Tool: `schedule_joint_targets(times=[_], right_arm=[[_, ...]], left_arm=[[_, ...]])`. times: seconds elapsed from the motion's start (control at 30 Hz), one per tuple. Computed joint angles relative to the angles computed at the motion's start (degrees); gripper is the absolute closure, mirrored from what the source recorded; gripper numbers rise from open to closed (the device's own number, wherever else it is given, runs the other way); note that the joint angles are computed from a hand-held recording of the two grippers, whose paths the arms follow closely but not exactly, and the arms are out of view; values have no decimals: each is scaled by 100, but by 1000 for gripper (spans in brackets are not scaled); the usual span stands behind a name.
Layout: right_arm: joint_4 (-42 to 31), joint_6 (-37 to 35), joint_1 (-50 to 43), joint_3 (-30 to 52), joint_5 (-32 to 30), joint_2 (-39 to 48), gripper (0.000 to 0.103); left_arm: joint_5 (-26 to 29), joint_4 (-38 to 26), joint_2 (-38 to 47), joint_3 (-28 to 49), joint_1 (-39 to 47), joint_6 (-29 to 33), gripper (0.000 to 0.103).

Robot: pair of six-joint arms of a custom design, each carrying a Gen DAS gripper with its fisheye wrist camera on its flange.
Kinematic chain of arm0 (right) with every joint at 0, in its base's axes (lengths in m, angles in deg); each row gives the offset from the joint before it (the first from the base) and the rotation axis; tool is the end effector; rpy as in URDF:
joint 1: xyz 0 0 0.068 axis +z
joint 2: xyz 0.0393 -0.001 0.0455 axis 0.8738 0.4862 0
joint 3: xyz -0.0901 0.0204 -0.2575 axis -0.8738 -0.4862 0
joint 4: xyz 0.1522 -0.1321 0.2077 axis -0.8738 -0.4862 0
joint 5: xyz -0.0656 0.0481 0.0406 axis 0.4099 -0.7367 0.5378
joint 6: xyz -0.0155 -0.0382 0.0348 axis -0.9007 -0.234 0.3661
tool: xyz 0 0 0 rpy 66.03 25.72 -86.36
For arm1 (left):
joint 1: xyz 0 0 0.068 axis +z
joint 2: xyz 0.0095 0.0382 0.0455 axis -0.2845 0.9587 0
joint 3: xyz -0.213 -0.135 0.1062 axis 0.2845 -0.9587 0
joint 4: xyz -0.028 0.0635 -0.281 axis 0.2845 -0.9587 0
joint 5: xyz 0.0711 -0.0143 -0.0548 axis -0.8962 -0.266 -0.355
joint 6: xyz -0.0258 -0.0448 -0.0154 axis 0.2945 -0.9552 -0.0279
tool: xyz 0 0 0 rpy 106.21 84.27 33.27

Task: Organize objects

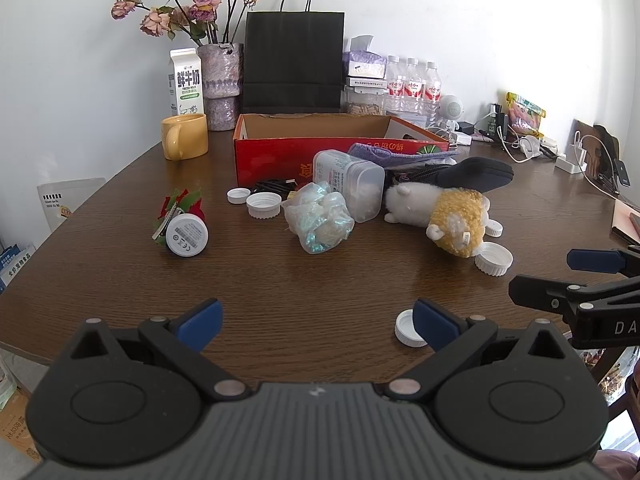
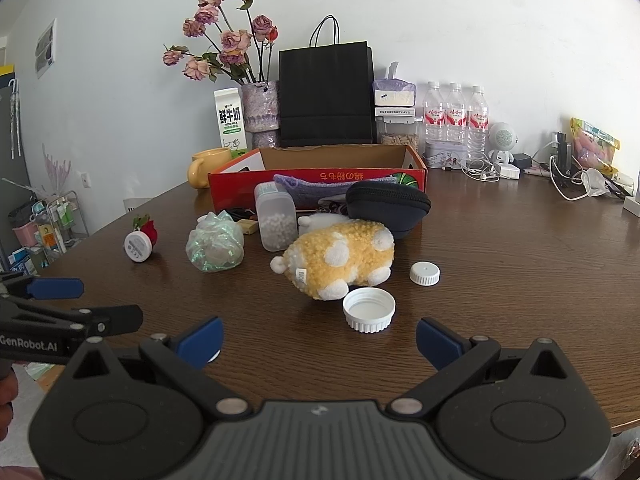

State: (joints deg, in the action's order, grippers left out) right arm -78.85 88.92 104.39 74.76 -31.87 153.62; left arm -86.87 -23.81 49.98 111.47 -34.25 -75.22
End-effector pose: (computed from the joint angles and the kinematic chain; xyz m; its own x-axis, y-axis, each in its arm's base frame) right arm 0.2209 0.1830 0.1659 -0.4910 0.0412 -0.8702 -0.0548 0.9954 0.0781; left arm 0.2678 -0.0865 0.1684 -0.5010 0.1506 -0.8522 0.3198 0.9472 -0.0207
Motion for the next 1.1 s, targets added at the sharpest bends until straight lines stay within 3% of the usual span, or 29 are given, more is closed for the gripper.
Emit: schedule_joint_targets(times=[1.1], right_arm=[[-11,34,-63,-134,5,-85,0]], left_arm=[[88,-201,161,150,-111,25,0]])
